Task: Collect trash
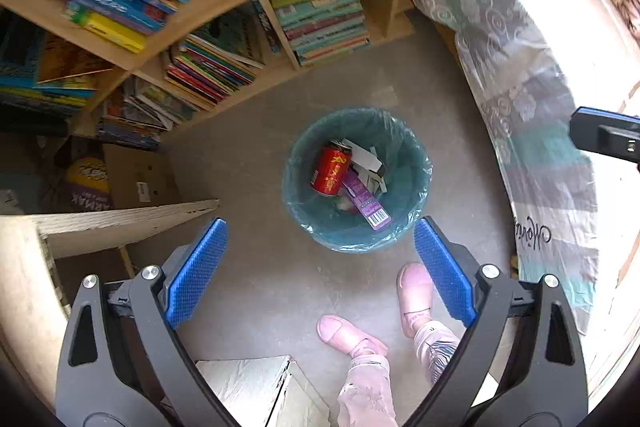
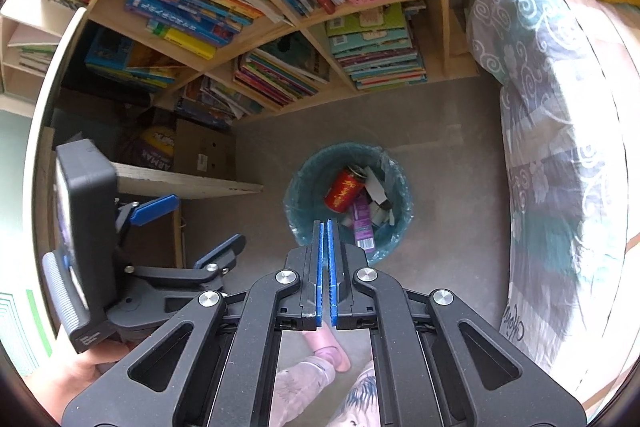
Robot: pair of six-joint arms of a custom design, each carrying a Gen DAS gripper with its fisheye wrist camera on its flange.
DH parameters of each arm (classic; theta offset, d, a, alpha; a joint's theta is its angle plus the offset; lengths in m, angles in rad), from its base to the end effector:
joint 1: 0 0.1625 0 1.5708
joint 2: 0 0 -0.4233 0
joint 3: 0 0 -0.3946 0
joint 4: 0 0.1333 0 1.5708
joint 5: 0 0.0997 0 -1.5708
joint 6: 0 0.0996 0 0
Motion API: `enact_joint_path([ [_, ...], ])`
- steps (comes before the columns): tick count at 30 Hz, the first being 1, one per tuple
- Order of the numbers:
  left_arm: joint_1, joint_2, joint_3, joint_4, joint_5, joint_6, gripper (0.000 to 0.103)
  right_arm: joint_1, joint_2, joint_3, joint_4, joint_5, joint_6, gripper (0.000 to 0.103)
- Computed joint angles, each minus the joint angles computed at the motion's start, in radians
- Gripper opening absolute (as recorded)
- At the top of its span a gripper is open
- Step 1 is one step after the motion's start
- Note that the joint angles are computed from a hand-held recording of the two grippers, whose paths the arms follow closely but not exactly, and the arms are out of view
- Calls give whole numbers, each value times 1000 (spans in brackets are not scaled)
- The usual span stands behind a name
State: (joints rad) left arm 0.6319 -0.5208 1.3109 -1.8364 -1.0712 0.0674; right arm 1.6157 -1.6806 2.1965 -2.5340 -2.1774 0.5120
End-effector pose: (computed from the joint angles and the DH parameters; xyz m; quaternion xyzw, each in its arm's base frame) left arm -0.4478 -0.5521 -0.0328 0.5074 0.7890 0.1270 0.3225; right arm 0.0954 -0.4183 0.3579 -0.2798 -0.8900 0.2836 0.2218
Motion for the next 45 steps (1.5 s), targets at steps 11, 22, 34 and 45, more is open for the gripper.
enact_joint_path([
  [11, -22, -133, -77, 92, 40, -61, 92, 166, 92, -215, 153, -51, -28, 5],
  [22, -17, -285, -118, 125, 162, -194, 92, 304, 297, -482, 228, -21, -180, 5],
  [34, 15, -489, -57, 218, 344, -461, 92, 400, 596, -785, 302, 90, -369, 5],
  [45, 52, -678, 20, 413, 468, -776, 92, 472, 863, -1046, 406, 222, -467, 6],
])
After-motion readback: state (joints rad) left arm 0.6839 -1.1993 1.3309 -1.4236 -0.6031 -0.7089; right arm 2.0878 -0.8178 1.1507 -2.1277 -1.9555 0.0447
